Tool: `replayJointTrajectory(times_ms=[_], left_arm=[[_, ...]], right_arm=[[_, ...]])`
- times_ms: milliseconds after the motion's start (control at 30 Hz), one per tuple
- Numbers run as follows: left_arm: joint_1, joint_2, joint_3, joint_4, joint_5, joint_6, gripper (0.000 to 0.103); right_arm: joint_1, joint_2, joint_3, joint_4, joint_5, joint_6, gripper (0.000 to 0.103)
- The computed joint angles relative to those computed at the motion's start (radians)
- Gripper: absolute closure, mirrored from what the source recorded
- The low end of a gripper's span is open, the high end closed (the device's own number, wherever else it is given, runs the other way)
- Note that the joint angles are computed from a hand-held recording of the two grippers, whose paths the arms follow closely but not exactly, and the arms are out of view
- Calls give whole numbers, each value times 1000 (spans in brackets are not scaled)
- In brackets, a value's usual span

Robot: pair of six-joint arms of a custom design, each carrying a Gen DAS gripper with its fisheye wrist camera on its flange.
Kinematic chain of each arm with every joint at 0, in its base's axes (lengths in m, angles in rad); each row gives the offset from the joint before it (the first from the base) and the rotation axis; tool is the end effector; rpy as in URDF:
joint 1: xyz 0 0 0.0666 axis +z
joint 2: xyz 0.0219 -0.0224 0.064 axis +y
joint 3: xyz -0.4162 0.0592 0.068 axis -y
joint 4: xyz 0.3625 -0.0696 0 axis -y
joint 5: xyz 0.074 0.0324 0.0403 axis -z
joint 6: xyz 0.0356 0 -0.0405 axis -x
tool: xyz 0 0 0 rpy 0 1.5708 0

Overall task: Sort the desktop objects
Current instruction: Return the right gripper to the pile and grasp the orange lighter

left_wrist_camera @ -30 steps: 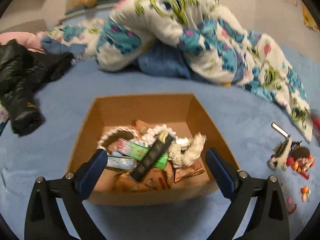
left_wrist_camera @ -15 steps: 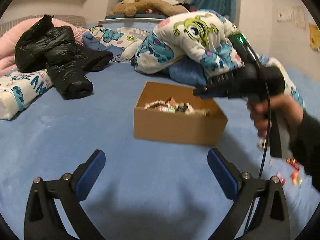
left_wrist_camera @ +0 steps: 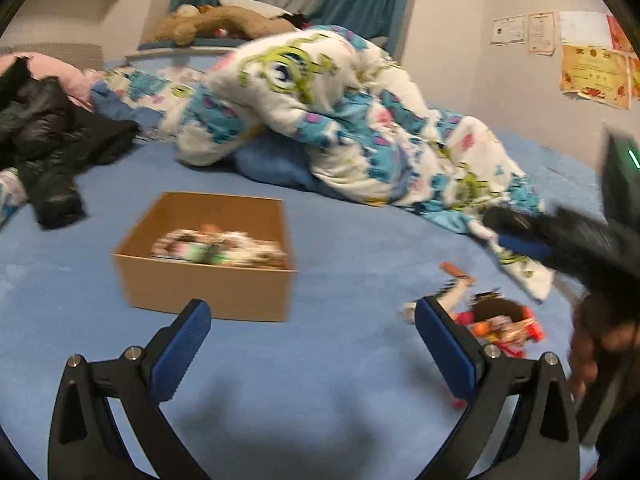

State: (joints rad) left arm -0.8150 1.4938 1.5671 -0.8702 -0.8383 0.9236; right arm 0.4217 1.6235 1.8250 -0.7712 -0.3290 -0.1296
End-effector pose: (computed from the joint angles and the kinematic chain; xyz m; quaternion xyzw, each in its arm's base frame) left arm 0.3533 -0.3368 0.5073 -0.1993 0.8363 -0.0201 0.5104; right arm 0.5041 0.2383 0.5569 -0.2037 0.8448 0.2671 0.4165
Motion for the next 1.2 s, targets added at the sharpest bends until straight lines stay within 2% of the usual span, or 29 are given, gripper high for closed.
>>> replayJointTrajectory(times_ms=[100,133,200,267,333,367,433,467,500,567,667,767,833,933,1100,1167,1200], left_arm=[[-1,97,114,10,34,-27,0],[-2,136,161,7,44,-29,0],[-5,195,220,36,65,-42,0],[-8,245,267,31,84,-13,0],[-19,262,243,120,107,4,0],[-24,268,233,152,125,-2,0],[-30,302,274,139,163,-31,0],[-31,310,283,160,176,-62,0],[-33,316,288,182,181,-96,0],[-39,336,318,177,179,-146,0],[-38,343,322,194,191,-137,0],[-36,348,330,182,184,-136,0],[-34,346,328,179,190,-131,0],[-35,340,320,191,196,-145,0],[-39,358,349,164,202,-173,0],[-42,367,362,154,206,-195,0],[-42,371,368,150,209,-203,0]], right_arm=[[-115,-53,-61,-16,95,43,36],[-158,-53,-64,-40,141,83,35],[-216,-31,-49,-82,180,128,35],[-257,6,-28,-114,199,170,35],[-275,37,-13,-134,231,206,35],[-281,57,-6,-145,255,231,35],[-291,75,-10,-145,266,257,35],[-294,91,-7,-143,274,259,35],[-293,107,5,-152,277,259,36],[-285,131,16,-152,303,248,36],[-283,160,33,-165,268,192,36],[-274,169,23,-158,271,159,42],[-266,175,18,-163,290,147,55],[-268,177,4,-142,272,111,60],[-277,163,-31,-100,239,72,62],[-288,151,-52,-77,214,47,67],[-293,146,-58,-69,209,37,73]])
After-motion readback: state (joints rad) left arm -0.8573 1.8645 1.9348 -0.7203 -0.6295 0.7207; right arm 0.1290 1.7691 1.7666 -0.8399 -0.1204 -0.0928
